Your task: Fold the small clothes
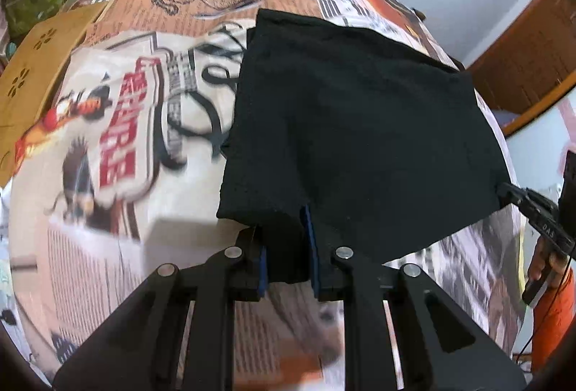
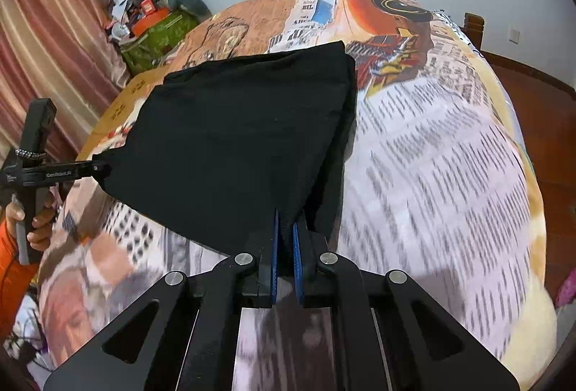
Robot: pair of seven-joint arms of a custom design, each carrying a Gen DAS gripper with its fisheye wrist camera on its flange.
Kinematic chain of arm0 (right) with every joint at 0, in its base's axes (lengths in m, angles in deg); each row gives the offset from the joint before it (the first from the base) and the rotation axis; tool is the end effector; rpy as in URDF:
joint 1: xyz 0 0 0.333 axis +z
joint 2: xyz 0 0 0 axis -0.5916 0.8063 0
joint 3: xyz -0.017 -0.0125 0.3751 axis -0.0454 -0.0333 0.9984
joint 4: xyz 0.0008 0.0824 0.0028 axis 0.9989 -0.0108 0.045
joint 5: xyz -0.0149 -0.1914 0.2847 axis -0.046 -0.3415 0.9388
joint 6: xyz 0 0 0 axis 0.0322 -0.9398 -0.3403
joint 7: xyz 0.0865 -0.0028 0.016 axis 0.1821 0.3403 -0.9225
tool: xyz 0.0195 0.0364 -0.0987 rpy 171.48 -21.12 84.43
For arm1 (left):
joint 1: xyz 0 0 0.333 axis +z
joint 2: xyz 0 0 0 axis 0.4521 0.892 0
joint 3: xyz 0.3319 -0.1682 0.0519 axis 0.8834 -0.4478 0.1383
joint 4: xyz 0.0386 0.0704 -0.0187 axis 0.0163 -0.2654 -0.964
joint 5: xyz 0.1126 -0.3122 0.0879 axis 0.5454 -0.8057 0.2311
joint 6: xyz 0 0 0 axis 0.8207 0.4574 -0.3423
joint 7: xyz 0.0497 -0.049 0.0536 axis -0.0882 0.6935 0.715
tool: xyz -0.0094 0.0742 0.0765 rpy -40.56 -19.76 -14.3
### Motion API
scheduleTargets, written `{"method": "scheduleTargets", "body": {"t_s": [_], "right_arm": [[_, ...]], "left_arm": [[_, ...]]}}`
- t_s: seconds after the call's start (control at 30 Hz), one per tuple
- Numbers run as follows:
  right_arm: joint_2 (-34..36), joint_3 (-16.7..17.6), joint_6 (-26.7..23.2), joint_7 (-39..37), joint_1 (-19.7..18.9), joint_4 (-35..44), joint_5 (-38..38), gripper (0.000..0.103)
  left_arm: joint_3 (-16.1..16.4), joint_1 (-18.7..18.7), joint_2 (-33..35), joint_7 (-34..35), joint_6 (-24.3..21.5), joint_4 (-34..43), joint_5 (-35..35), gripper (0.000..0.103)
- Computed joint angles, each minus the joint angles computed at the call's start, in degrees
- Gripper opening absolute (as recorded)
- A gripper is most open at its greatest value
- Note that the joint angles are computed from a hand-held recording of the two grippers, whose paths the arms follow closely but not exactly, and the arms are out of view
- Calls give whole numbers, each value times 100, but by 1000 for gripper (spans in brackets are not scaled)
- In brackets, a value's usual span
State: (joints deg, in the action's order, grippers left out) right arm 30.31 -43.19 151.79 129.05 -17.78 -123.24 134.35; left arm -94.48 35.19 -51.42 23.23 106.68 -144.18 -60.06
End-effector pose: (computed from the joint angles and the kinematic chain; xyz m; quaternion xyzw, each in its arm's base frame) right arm 0.6075 0.2716 0.4034 -0.8186 0.4711 -0.0141 0.3282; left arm 0.6328 -0.0983 0.3394 -0.7653 0.6004 -0.2189 0.0773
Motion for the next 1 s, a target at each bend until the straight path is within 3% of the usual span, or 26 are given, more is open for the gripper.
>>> {"method": "scheduleTargets", "body": {"t_s": [0.2, 0.4, 0.67, 0.77, 0.93, 1.0], "right_arm": [[-348, 21, 146, -325, -18, -624, 100, 6], [-498, -162, 383, -74, 106, -797, -46, 7], [-320, 215, 739, -699, -72, -281, 324, 22], [11, 244, 660, -762, 12, 191, 249, 23], [564, 121, 517, -501, 247, 895, -156, 31], [847, -41, 334, -223, 380, 1262, -447, 31]], "left_arm": [[-446, 300, -331, 125, 241, -714, -139, 19], [424, -450, -681, -338, 153, -793, 335, 24], [1516, -1353, -590, -1266, -182, 58, 1528, 30], [1274, -1122, -336, -1138, -173, 502, 1538, 41], [533, -643, 396, -208, -486, 1415, 1067, 41], [531, -711, 659, 14, -720, 1764, 961, 41]]}}
